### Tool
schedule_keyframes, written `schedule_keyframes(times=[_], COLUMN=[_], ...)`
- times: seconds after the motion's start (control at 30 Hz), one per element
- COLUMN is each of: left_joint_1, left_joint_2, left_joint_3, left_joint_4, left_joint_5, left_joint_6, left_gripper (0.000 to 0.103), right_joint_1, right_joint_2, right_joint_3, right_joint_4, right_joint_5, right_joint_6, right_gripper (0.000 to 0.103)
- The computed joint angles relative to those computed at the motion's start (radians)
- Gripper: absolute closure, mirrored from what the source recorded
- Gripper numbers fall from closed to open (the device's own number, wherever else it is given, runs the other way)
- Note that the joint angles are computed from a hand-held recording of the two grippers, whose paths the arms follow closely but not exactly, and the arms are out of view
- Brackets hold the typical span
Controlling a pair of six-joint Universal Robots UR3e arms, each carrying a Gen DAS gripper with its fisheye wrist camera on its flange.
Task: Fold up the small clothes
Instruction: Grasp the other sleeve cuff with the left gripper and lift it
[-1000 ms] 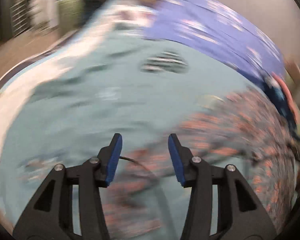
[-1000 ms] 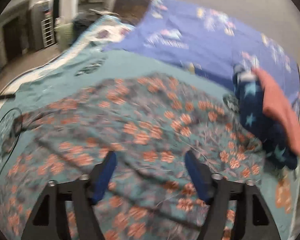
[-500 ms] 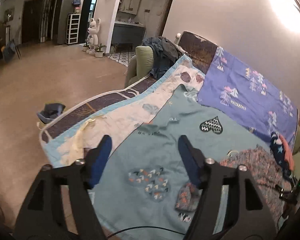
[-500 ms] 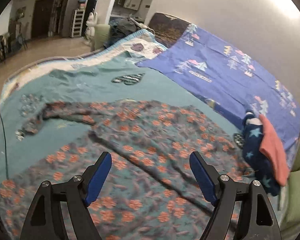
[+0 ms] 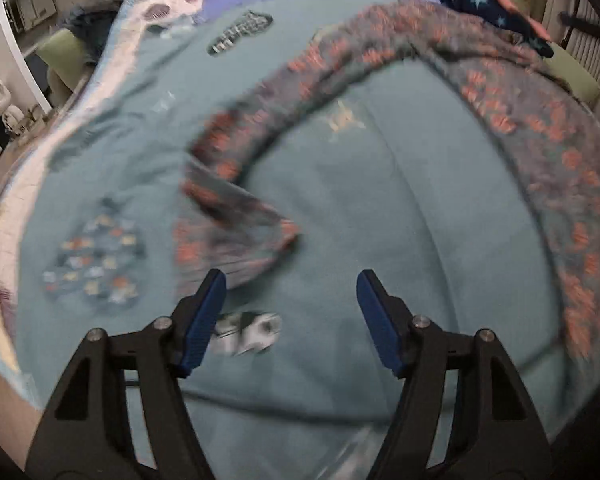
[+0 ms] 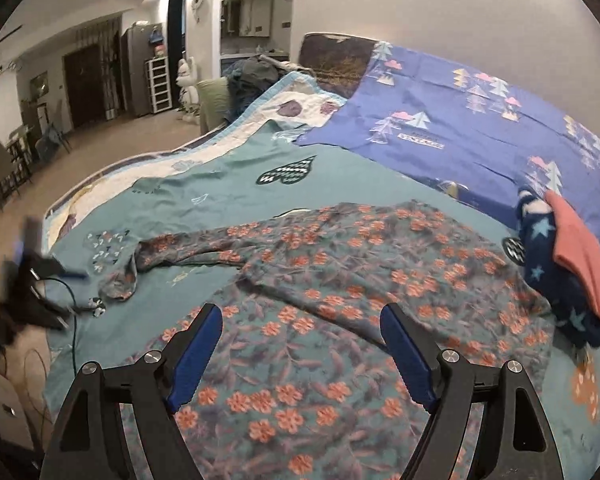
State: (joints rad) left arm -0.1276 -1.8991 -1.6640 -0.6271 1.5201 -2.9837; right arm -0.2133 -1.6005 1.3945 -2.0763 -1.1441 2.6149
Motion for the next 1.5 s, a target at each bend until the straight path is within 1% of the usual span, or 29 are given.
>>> schedule_keyframes(times=[0.03,0.07,0.1,0.17,0.2,0.23,0.27,0.3,0.33,0.37,0.4,0.43,0.5,0.6,0.67,0.73,0.87,0.93,1.0,1.03,1.07,1.13,1.17,1.23,1.33,1.37,1.4,1.43,1.5], left_joint_1=[-0.007,-0.013,-0.011,0.037,0.055,0.06,0.061,0.055,0.053,0.043,0.027,0.019,0.04,0.122,0.201,0.262,0.377,0.392,0.407,0.408,0.402,0.384,0.37,0.345,0.302,0.281,0.26,0.245,0.2], left_joint_2=[-0.041,-0.078,-0.104,-0.128,-0.142,-0.156,-0.172,-0.182,-0.201,-0.208,-0.212,-0.2,-0.164,-0.067,0.006,0.059,0.148,0.166,0.184,0.183,0.179,0.171,0.162,0.143,0.09,0.058,0.031,0.014,-0.047], left_joint_3=[0.018,0.026,0.031,0.035,0.042,0.054,0.075,0.087,0.109,0.119,0.126,0.115,0.076,-0.003,-0.036,-0.04,0.013,0.057,0.097,0.125,0.157,0.214,0.26,0.341,0.492,0.568,0.63,0.672,0.813], left_joint_4=[0.025,0.07,0.104,0.127,0.136,0.14,0.131,0.115,0.102,0.103,0.105,0.114,0.148,0.183,0.176,0.159,0.054,0.016,-0.035,-0.059,-0.076,-0.097,-0.113,-0.143,-0.185,-0.205,-0.222,-0.237,-0.301], left_joint_5=[0.012,0.045,0.051,-0.026,-0.047,-0.045,-0.029,-0.025,-0.044,-0.035,-0.002,0.016,0.009,-0.074,-0.173,-0.246,-0.446,-0.491,-0.569,-0.598,-0.626,-0.649,-0.66,-0.678,-0.724,-0.747,-0.753,-0.752,-0.75], left_joint_6=[-0.025,-0.055,-0.069,-0.083,-0.098,-0.113,-0.125,-0.137,-0.14,-0.134,-0.122,-0.103,-0.128,-0.204,-0.247,-0.286,-0.388,-0.423,-0.46,-0.48,-0.505,-0.539,-0.566,-0.609,-0.691,-0.711,-0.716,-0.717,-0.71], left_gripper=[0.034,0.034,0.034,0.034,0.036,0.048,0.056,0.073,0.09,0.094,0.098,0.099,0.099,0.099,0.099,0.099,0.099,0.099,0.099,0.099,0.099,0.099,0.099,0.099,0.099,0.099,0.099,0.099,0.099], right_joint_1=[-0.015,-0.041,-0.053,-0.086,-0.098,-0.11,-0.126,-0.133,-0.141,-0.146,-0.148,-0.147,-0.132,-0.121,-0.111,-0.094,0.002,0.099,0.21,0.282,0.328,0.427,0.476,0.53,0.601,0.628,0.641,0.671,0.711], right_joint_2=[-0.007,-0.02,-0.024,-0.039,-0.042,-0.043,-0.042,-0.041,-0.039,-0.035,-0.033,-0.031,-0.027,-0.033,-0.034,-0.019,0.014,0.019,0.022,0.03,0.037,0.066,0.085,0.111,0.12,0.111,0.1,0.094,0.098], right_joint_3=[0.0,0.004,0.003,0.015,0.018,0.019,0.018,0.018,0.018,0.02,0.02,0.022,0.02,0.024,0.026,0.017,0.007,0.031,0.083,0.117,0.135,0.149,0.156,0.151,0.201,0.24,0.26,0.282,0.281], right_joint_4=[0.015,0.038,0.05,0.072,0.08,0.093,0.115,0.123,0.13,0.135,0.135,0.131,0.12,0.123,0.127,0.142,0.133,0.058,-0.08,-0.187,-0.251,-0.363,-0.428,-0.479,-0.63,-0.73,-0.781,-0.867,-0.941], right_joint_5=[0.013,0.034,0.043,0.066,0.074,0.086,0.106,0.117,0.131,0.143,0.148,0.15,0.132,0.134,0.144,0.157,0.177,0.145,0.103,0.072,0.048,-0.006,-0.014,-0.027,-0.072,-0.117,-0.15,-0.216,-0.294], right_joint_6=[0.0,-0.001,-0.001,-0.002,-0.002,-0.002,-0.002,0.0,0.006,0.012,0.015,0.021,0.028,0.015,0.018,0.03,0.062,0.091,0.148,0.189,0.213,0.269,0.318,0.374,0.485,0.547,0.574,0.61,0.626], right_gripper=[0.02,0.02,0.02,0.02,0.02,0.02,0.02,0.02,0.02,0.02,0.02,0.02,0.02,0.02,0.02,0.019,0.019,0.019,0.019,0.02,0.02,0.02,0.02,0.02,0.02,0.02,0.02,0.02,0.022])
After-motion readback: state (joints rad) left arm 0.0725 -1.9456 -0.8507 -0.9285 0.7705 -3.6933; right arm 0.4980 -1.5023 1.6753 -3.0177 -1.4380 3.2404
